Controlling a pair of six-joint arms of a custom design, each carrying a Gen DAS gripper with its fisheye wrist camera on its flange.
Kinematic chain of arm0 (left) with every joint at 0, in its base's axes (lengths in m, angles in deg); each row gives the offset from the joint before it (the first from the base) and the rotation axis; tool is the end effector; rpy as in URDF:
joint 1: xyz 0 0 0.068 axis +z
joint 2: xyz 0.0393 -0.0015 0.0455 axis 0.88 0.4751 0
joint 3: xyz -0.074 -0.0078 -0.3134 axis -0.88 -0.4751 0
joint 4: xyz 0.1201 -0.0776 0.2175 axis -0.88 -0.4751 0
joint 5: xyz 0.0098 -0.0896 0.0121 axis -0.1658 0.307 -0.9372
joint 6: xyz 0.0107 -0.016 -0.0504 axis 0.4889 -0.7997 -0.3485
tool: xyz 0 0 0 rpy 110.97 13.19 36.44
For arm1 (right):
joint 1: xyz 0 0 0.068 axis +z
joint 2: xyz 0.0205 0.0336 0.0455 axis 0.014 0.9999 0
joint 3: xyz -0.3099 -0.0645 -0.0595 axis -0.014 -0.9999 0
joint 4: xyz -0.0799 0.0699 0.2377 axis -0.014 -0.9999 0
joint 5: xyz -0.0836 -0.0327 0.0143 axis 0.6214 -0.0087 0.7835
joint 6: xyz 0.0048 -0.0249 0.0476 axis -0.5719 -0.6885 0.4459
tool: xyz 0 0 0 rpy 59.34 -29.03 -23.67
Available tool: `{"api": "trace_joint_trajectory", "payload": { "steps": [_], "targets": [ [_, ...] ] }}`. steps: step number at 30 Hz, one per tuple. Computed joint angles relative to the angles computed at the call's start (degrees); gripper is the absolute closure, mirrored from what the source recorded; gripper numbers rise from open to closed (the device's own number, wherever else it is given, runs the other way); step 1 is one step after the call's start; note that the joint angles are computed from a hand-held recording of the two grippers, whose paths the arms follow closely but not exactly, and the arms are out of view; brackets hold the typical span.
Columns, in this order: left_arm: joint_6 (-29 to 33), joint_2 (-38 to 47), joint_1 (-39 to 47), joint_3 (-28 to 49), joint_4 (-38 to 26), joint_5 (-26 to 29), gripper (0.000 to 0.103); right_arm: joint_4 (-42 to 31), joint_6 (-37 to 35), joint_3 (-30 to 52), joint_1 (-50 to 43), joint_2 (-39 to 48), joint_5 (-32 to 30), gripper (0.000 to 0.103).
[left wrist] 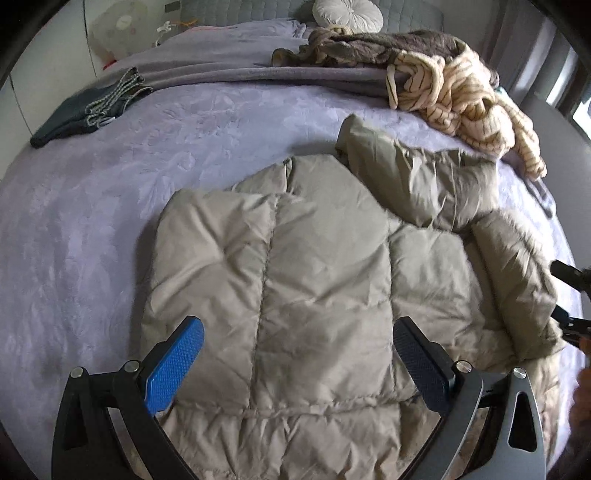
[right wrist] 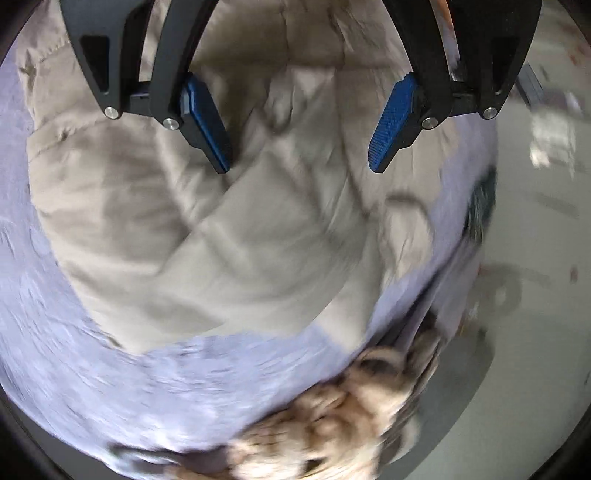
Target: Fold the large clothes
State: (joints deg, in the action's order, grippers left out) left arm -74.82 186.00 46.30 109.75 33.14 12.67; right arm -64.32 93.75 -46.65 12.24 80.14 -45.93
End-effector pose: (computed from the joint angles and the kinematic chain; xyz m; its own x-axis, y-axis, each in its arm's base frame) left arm 0.3557 -0.1039 0.2545 -0.8632 0.2370 -0.4457 0.3339 0.9303 -0.1520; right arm 0.2139 0.0443 0.2467 -0.5076 0.8252 -0.2477 0.5880 0.5419 0.6004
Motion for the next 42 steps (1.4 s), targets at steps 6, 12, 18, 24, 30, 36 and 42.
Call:
{"api": "trace_joint_trajectory", "payload": {
  "steps": [6,12,18,24,30,36,42],
  "targets": [
    [1.84,0.44,6.11,1.82,-1.16,7.45,0.001,-2.45,-6.56,12.26,7.56,9.31,8.91,0.095],
    [0.85,1.84,10.81,3.96,-3.66,17.96,0.001,-9.77,-21.31,28.74,22.33,25.18,12.16,0.092],
    [-0.14,4.19,10.56,6.68,-7.30,26.09,0.001,-16.89,-23.41,32.68,29.73,31.28,11.81,0.023],
    [-1.78,8.27,4.29,8.13,-7.71,26.82,0.001,-17.67,-13.86,16.43,28.25,14.38,8.41,0.023],
    [-2.80,14.84,-2.33,13.34,-10.36,23.07,0.085,-17.13,-1.07,-3.00,9.76,-9.84,-0.07,0.023],
    [-2.80,8.66,-4.15,7.97,-5.18,17.99,0.092,-17.08,-9.28,-9.11,-20.21,-19.42,-11.73,0.099],
    [-1.02,7.01,-4.50,2.14,-3.91,10.77,0.095,-16.50,-20.77,-4.67,-15.30,-9.17,-2.34,0.099]
  ]
}}
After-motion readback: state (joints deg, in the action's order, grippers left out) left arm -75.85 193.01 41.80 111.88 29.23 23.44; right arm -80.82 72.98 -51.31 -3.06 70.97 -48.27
